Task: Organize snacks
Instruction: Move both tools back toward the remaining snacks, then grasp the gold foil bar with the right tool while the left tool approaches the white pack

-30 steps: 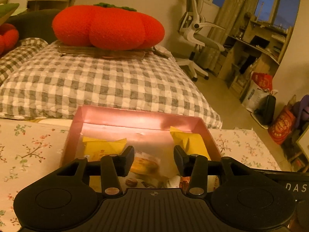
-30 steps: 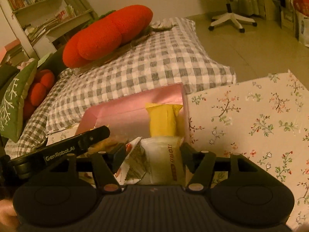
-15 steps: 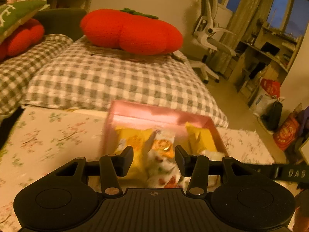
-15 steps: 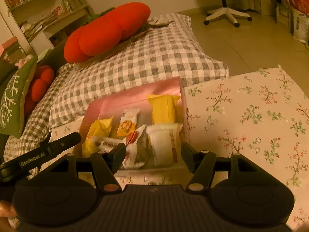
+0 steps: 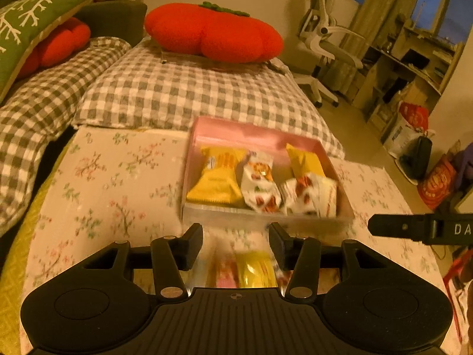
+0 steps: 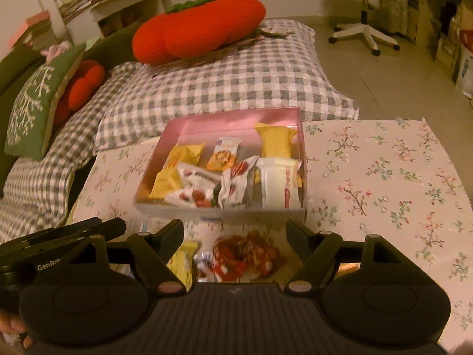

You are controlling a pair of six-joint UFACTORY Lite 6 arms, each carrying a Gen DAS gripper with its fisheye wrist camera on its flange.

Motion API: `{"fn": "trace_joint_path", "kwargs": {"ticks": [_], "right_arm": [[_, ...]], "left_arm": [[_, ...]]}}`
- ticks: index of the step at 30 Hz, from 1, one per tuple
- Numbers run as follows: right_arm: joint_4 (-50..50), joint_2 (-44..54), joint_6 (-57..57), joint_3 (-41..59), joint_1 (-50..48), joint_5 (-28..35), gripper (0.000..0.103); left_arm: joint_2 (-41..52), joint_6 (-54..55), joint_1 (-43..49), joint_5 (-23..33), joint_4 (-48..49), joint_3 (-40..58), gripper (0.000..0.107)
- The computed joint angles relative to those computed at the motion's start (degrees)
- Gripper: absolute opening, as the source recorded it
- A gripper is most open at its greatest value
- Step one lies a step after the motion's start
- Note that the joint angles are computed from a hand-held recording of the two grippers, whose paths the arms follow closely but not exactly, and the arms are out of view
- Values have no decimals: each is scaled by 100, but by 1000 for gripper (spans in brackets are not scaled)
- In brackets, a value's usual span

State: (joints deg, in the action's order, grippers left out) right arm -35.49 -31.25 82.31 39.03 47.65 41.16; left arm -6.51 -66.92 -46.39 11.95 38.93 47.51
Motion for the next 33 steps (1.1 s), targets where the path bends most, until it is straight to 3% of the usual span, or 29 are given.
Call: {"fn": "trace_joint_path", "kwargs": {"ticks": [6, 11, 20, 25, 28, 33], "right_arm": [[555, -221, -12, 11, 581, 831, 77], [558, -631, 901, -284, 1423, 1246, 78], [574, -954, 1616, -579, 2308, 1514, 79], [353, -1120, 2089, -658, 3009, 2161, 83], [336, -1192, 2210, -763, 3276, 2453, 83], [582, -1488, 1974, -1102, 3042, 2388, 83]], "left_arm": [[-651, -43, -695, 443, -403, -513, 54], [-1050, -211, -1170, 610, -619, -860, 62], [-1447, -1818, -2194, 1838, 568, -1167, 75], [-1324, -2599, -2822, 2576, 1149, -1084, 80], [-1170, -2883, -3064, 2783, 1327, -1002, 81], [-860, -3083, -3240, 2837, 1464, -828, 81]]}}
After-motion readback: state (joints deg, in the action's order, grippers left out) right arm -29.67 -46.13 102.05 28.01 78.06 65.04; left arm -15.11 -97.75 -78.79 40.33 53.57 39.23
